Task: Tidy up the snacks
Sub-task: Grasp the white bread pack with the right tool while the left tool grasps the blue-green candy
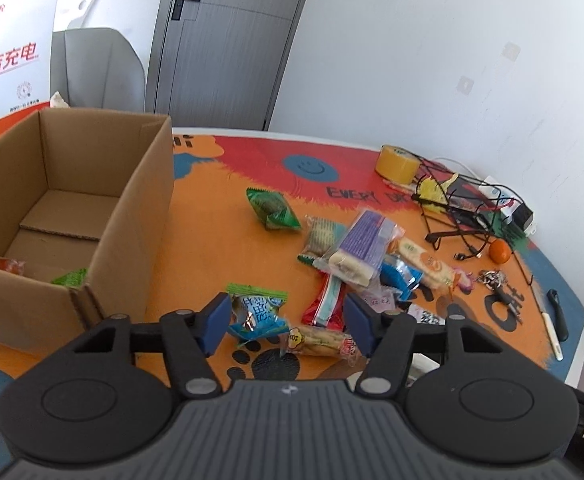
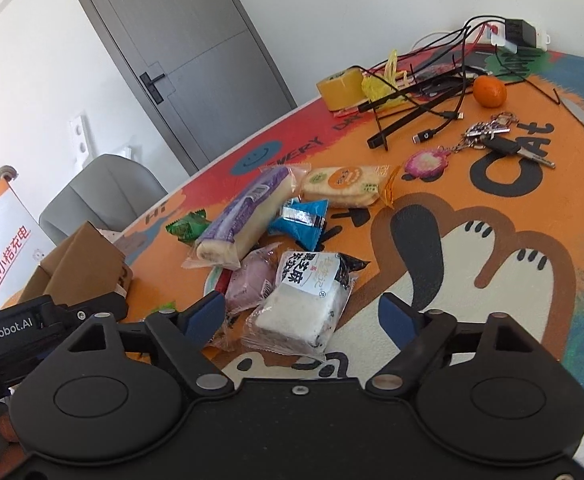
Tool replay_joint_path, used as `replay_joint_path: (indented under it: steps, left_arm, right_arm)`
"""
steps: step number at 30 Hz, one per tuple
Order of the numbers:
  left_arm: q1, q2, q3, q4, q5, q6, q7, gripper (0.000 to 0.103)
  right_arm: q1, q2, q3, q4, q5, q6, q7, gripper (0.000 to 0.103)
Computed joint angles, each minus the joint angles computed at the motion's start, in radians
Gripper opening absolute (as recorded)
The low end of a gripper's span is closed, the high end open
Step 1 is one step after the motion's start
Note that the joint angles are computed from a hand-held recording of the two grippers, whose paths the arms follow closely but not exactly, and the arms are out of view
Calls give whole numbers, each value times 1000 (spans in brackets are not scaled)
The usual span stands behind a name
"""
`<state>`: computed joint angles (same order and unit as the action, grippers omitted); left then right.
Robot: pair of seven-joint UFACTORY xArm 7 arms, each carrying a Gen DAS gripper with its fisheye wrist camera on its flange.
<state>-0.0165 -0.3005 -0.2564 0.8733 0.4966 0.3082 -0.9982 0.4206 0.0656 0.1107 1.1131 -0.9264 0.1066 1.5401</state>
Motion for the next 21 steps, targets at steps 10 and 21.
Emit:
replay_joint_path:
  steps: [10, 21]
  left_arm:
    - [-13, 81, 20, 38, 26, 13, -16, 55]
    - [-46, 145, 55, 80, 119, 44, -94, 50]
  right_arm:
    - [52, 71, -49, 65, 24, 21, -64, 49]
    - [23, 34, -44, 30, 59, 38, -96, 42]
